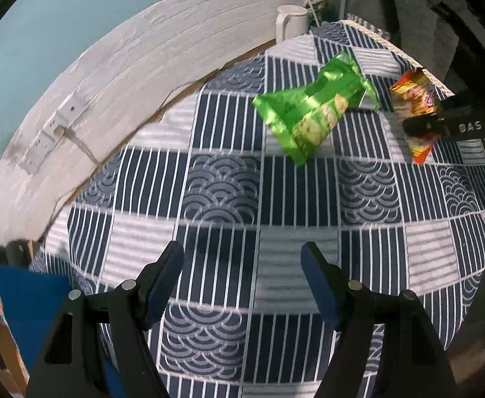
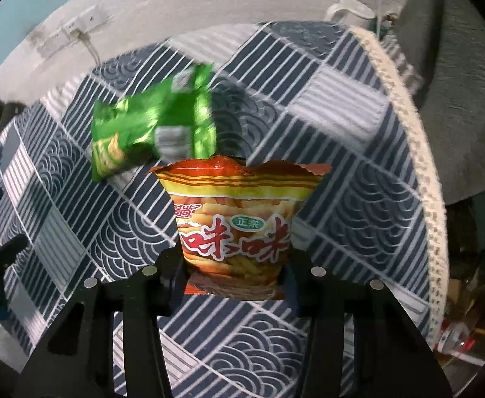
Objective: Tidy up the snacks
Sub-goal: 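Grasp the green snack bag with the left gripper while the right grasps the orange chip packet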
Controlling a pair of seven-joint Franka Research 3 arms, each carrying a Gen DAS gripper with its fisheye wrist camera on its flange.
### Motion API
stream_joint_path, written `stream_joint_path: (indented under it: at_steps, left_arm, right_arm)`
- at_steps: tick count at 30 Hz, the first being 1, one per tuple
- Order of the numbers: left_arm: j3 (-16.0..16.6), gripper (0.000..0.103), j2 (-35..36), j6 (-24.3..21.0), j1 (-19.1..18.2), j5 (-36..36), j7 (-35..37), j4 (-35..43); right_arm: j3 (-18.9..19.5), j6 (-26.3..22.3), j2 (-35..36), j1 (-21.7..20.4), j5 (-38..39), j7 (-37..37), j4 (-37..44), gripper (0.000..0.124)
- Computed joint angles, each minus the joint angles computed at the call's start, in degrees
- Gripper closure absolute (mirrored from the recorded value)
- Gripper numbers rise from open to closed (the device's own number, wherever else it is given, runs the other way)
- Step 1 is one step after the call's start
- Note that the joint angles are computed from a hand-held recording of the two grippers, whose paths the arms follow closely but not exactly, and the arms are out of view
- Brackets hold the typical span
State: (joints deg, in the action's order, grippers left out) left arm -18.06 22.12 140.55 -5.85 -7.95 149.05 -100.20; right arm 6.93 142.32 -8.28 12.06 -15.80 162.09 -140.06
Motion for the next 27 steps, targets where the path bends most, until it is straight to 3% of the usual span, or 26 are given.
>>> stream_joint_path:
  at_steps: [5, 12, 15, 19, 27]
  left_arm:
    - [-2.1, 0.023, 1.4, 0.9, -1.1, -1.3, 2.1, 2.2]
    - [-4.4, 0.022, 3.3, -2.9, -3.8, -3.1, 4.5, 5.9]
    - [-4.4, 0.022, 4.6, -5.6, -5.6, -1.8, 5.1, 7.9]
    - [-4.0, 0.022, 5.4, -4.1, -7.7, 0.8, 6.6, 7.9]
    - [-2.4, 0.022, 9.6, -2.0, -11.6, 6.8, 0.3, 11.3]
  right_arm:
    - [1.1, -3.4, -5.2, -0.6, -1.3, 1.3, -2.2, 0.077]
    - [2.8, -7.2, -9.3, -2.1, -2.0, 1.2, -2.4, 0.077]
    - [2.7, -5.8, -9.1, -3.0, -2.3, 1.2, -2.5, 0.077]
    - [2.3, -4.4, -8.1, -3.8, -2.5, 1.8, -2.1, 0.077]
    - [2.1, -3.0, -9.2, -4.6, -1.5, 1.7, -3.9, 0.077]
